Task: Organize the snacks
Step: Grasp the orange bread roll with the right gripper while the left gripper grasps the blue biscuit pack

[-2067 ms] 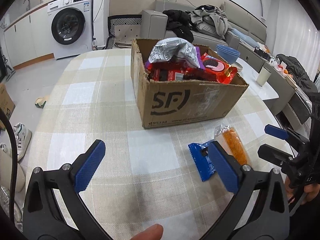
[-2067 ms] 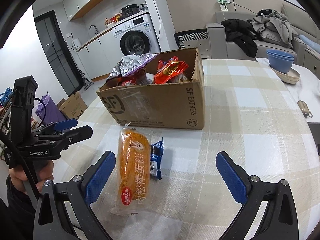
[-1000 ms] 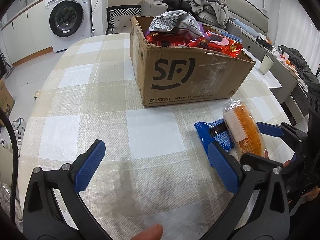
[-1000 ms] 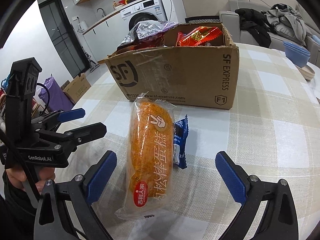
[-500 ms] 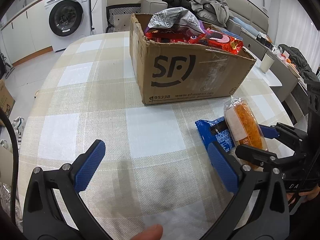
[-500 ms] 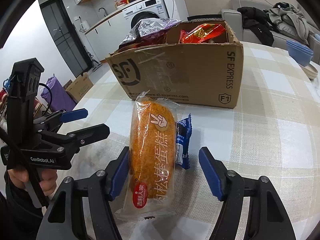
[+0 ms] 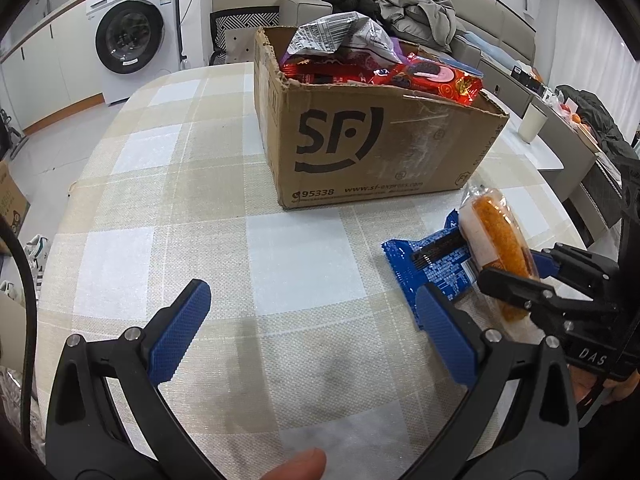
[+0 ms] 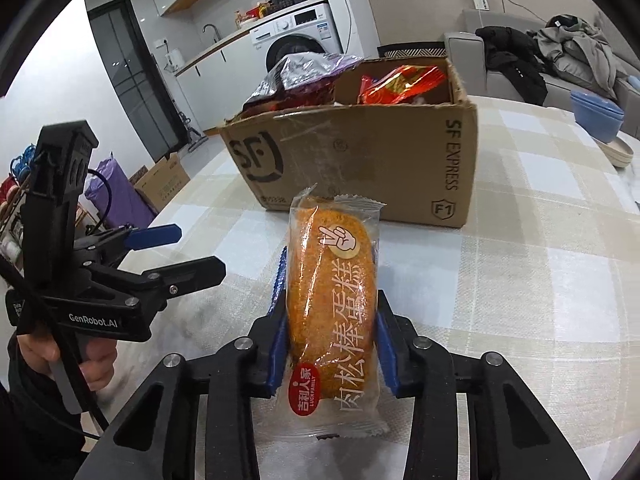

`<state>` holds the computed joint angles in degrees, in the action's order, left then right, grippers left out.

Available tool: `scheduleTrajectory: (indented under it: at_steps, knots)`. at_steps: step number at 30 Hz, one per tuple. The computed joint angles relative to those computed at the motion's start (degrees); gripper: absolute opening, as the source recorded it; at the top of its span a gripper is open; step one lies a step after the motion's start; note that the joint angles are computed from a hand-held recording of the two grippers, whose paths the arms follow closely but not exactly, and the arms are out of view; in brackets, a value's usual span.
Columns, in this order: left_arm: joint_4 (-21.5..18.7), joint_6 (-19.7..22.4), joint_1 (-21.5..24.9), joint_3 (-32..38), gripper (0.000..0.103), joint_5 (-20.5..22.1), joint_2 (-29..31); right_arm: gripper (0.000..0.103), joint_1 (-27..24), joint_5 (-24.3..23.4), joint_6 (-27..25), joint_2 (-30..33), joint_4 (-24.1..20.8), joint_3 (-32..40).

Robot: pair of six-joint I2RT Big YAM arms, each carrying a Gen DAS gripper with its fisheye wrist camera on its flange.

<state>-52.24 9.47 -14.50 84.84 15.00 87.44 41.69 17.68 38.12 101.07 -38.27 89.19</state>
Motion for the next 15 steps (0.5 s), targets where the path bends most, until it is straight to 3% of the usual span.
scheduleTrajectory:
  at_steps: [15]
  knots:
    - [-2.4,2.0,-2.7,1.5,0.102,1.3,0.8,0.038,0.0,3.9,2.5,-4.9,3.3,-6.0]
